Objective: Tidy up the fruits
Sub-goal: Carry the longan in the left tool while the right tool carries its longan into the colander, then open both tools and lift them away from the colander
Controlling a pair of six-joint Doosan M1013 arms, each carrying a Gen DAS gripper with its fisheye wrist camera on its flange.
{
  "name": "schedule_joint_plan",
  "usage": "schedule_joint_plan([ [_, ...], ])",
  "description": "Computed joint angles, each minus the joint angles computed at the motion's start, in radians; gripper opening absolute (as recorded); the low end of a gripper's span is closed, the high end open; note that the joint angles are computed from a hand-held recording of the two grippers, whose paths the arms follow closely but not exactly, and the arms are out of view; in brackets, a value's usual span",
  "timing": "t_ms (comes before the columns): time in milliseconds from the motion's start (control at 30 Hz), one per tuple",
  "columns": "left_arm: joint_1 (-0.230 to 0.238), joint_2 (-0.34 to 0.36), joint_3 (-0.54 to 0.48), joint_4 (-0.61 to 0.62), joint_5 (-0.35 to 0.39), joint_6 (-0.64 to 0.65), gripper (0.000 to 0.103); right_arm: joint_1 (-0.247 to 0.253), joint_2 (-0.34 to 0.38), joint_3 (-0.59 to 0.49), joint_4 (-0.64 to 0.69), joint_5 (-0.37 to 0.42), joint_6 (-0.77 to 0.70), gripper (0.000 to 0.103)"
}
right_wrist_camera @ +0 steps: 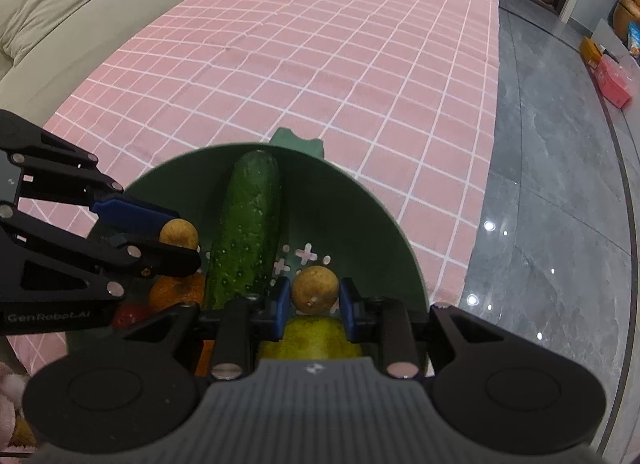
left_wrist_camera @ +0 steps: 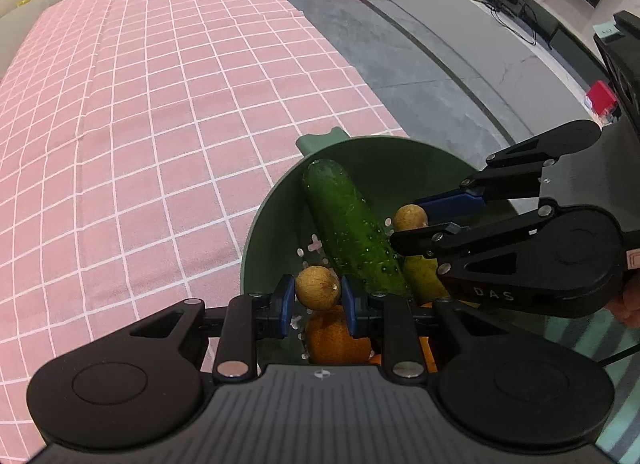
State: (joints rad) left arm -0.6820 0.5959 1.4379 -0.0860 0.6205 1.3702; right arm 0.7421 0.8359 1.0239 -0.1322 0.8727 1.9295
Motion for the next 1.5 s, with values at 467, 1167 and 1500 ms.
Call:
schedule_joint_plan([
  [467, -0.005, -0.034, 0.042, 0.023, -0.07, -0.017, 0.047, 0.006, 0.003, -0.014, -0.021, 0.021, 0.011, 0.024],
  [1167, -0.107, -0.247, 0.243, 1.114, -0.137, -1.133, 0.083, 0.11, -0.205, 0.186, -0.542, -0.209, 0.654, 0.091],
  [1500, -0.185, -0.291, 0.312, 1.238, 0.049, -1.283, 0.088, 0.21, -0.262, 0.29, -0.857, -0.184, 1.033, 0.098],
])
